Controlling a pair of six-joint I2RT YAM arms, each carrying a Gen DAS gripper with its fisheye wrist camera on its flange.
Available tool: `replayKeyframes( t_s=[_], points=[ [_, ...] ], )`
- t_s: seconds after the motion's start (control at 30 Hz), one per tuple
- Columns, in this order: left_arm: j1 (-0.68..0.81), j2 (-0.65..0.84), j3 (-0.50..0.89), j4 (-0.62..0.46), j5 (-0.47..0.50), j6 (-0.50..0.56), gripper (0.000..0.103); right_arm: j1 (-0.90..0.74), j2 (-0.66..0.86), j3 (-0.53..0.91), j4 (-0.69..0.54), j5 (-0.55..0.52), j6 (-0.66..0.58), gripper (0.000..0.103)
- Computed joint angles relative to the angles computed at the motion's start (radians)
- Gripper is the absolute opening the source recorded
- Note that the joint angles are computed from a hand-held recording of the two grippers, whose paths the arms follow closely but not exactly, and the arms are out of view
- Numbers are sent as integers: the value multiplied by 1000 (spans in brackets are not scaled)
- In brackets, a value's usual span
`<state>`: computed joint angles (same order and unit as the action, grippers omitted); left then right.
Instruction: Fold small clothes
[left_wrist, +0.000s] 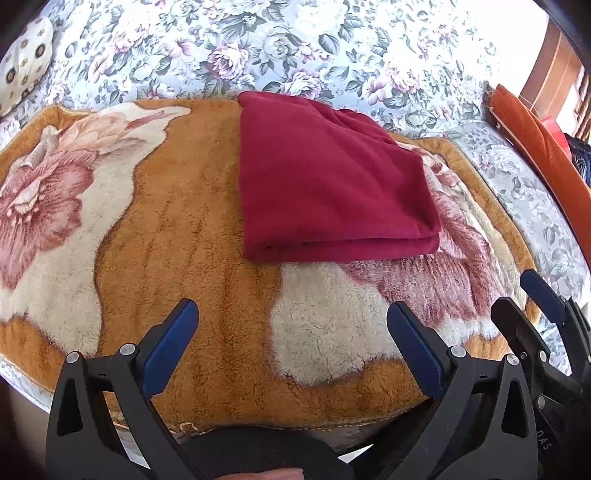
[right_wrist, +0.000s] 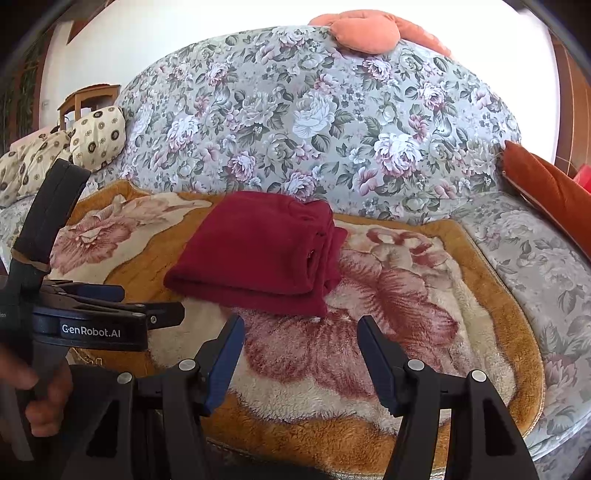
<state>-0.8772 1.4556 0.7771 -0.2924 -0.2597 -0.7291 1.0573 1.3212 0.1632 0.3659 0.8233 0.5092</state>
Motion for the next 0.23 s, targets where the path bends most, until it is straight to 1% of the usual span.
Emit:
replayKeyframes(
  t_s=[0.13, 0.17, 0.23],
  points=[
    [-19, -15, -10, 24, -26, 30, 102, 4, 2, 3, -7, 3, 8, 61],
    [-30, -12, -4, 16, -48, 29, 102, 1, 3, 2, -4, -2, 4, 61],
    [-34, -4, 6, 5, -57, 35, 102, -4, 5, -1, 4, -9, 0, 61]
  ],
)
